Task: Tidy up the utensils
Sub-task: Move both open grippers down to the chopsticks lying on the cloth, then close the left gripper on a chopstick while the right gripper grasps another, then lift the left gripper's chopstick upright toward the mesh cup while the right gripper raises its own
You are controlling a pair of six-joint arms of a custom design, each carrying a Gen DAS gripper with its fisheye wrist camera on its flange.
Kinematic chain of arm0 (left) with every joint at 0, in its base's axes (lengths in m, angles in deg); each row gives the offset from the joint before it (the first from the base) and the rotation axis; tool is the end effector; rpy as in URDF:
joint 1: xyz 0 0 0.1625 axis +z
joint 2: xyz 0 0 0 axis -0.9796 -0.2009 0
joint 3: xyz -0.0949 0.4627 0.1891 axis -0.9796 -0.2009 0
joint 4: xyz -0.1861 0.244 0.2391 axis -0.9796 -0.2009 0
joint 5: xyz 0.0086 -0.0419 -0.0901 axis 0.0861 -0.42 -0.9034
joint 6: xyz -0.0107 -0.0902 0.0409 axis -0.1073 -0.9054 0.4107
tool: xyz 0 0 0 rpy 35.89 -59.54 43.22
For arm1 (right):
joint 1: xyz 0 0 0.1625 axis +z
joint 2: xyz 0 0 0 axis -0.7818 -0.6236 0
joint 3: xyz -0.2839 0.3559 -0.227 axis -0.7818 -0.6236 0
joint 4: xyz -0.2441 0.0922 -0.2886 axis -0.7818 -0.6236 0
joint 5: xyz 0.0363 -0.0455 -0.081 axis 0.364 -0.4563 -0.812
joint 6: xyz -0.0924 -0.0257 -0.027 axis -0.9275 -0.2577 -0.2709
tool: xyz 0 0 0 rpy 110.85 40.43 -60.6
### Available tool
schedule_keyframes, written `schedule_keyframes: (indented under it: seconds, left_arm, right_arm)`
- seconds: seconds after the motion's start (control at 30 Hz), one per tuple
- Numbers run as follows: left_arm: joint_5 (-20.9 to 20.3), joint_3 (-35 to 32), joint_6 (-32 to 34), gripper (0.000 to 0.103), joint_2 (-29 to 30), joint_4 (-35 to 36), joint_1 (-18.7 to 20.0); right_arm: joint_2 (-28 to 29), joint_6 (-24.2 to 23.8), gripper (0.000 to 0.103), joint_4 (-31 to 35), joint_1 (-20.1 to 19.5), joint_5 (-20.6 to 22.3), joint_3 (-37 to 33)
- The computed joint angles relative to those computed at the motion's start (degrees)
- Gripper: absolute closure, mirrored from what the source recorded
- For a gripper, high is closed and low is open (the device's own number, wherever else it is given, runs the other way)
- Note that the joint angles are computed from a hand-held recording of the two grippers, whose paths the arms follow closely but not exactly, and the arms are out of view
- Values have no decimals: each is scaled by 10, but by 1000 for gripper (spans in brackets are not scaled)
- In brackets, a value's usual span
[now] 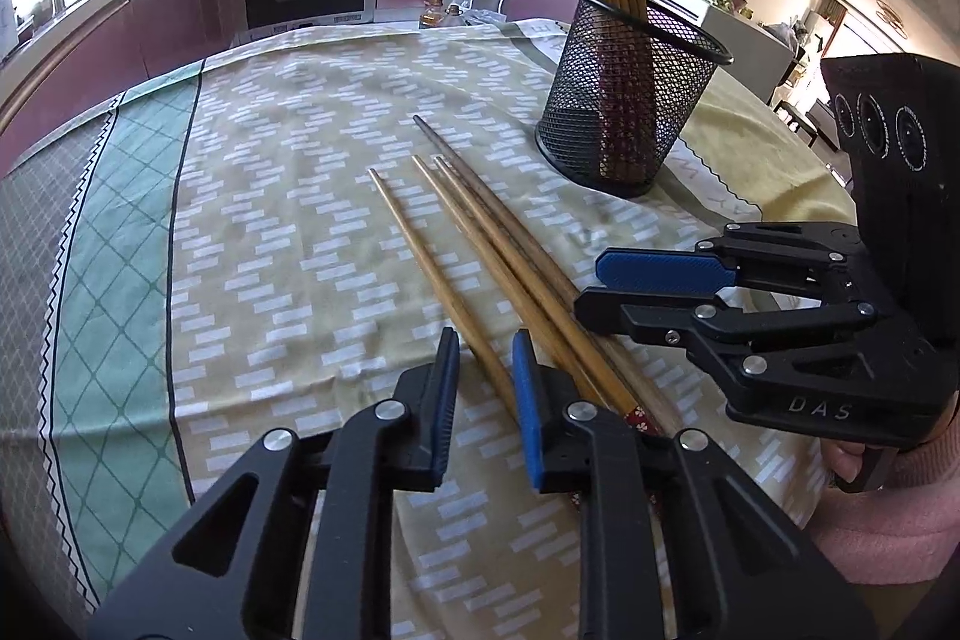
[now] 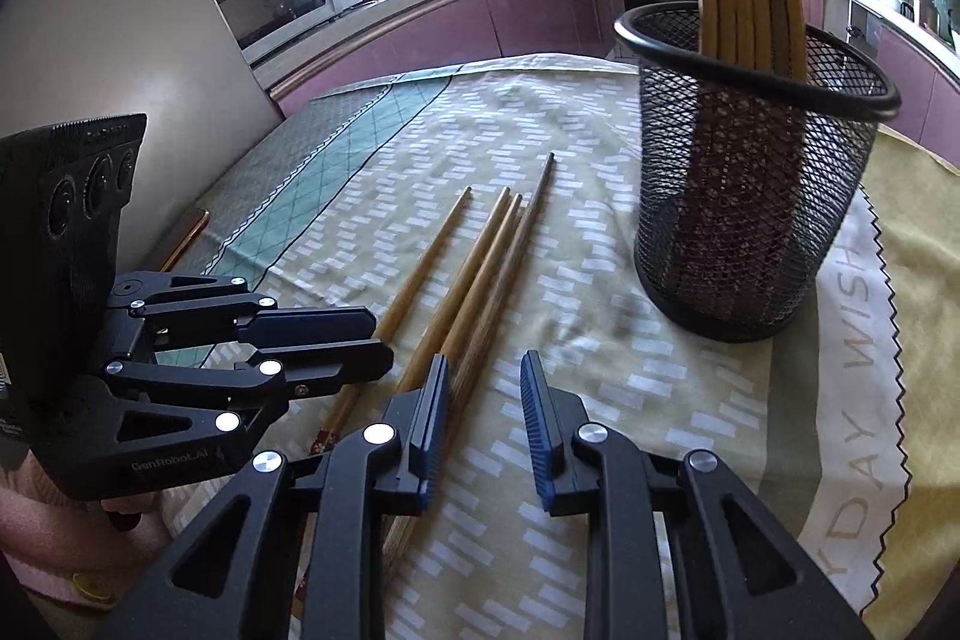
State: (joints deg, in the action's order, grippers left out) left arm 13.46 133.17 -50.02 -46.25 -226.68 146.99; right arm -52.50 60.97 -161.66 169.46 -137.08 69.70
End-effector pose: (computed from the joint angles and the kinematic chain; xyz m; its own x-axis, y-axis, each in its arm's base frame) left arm -0.0375 -0.5976 0.3340 -0.7815 0.3133 -0.5395 0.5249 0.7976 -0.2972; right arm 0.4226 -0.5803 -0.0134 -0.7502 -0.5391 0.3828 -0.6437 0.7278 -0.2366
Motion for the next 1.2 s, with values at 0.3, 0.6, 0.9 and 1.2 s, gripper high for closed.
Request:
schedule_keyframes:
  seconds: [0.3, 0.6, 0.9, 1.2]
  left_arm:
    - [3, -4, -1, 81, 4, 6, -1]
    - [10, -18, 6, 85, 16, 7, -1]
    - [1, -20, -33, 94, 9, 13, 4]
    - [-23, -13, -45, 96, -8, 25, 2]
  right_arm:
    - [5, 2, 80, 19, 5, -21, -15]
    - [23, 7, 86, 18, 8, -34, -44]
    - [8, 45, 97, 8, -5, 4, -23]
    - [-13, 36, 97, -13, -9, 32, 7]
